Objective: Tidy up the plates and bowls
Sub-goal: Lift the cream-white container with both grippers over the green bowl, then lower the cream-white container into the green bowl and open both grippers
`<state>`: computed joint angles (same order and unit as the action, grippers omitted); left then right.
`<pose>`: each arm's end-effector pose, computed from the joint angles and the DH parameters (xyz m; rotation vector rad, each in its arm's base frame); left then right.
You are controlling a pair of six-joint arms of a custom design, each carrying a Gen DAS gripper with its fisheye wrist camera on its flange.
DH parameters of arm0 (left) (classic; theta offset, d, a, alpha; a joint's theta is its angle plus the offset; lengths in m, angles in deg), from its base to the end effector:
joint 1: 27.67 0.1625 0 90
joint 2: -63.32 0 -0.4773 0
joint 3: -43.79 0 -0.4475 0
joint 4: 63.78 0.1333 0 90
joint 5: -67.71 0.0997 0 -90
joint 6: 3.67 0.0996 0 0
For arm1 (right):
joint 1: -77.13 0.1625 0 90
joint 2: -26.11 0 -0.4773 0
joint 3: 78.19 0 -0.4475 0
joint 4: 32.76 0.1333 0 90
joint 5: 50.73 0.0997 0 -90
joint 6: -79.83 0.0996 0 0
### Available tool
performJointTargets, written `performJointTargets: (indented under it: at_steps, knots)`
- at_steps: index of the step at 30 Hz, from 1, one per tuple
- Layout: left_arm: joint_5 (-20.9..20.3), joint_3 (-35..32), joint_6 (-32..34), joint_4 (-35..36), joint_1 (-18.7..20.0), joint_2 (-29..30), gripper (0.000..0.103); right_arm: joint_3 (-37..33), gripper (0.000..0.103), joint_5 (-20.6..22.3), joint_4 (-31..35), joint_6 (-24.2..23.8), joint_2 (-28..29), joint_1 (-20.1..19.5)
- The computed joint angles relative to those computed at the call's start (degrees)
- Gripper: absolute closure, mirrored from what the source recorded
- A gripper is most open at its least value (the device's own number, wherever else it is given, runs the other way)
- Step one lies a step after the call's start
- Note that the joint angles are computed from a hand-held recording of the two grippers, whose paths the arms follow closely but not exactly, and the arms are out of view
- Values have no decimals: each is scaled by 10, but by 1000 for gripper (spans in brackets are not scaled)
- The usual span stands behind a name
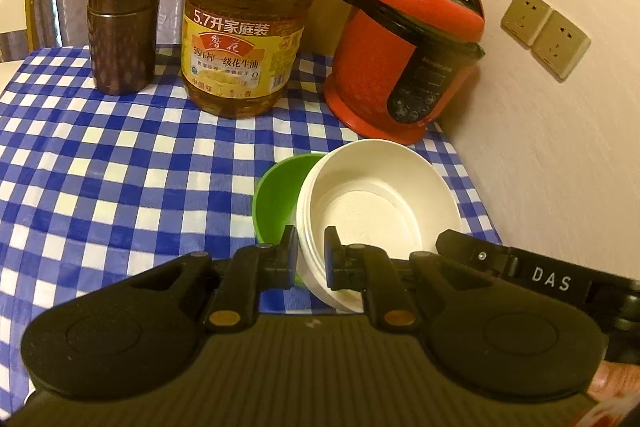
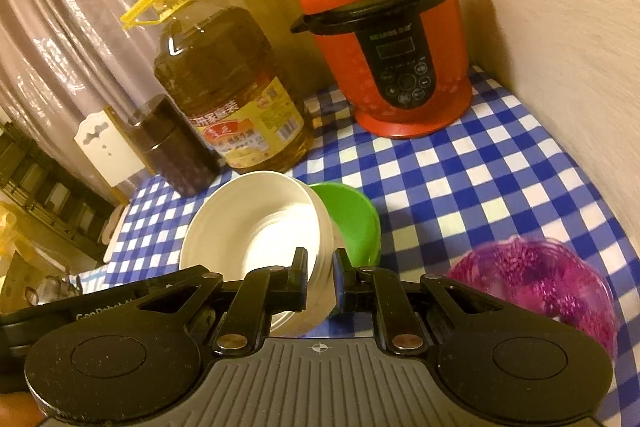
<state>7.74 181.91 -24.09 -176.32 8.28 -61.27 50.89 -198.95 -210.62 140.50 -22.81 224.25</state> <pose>-0.1160 -0.3103 0.3812 0.7403 2.6506 -0.6191 0.4429 -0.2284 0.0427 -0.1667 -2.4321 1.2461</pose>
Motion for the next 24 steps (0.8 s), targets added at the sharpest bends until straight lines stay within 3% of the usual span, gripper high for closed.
performJointTargets:
  at_steps: [15,24]
  knots:
    - [-7,9,63,-100,79,89,92,-4,90,21,-42,-83,20,-66]
    - [-3,14,83,-121,92,112,91,-7,90,24,-41,-109,35,-85]
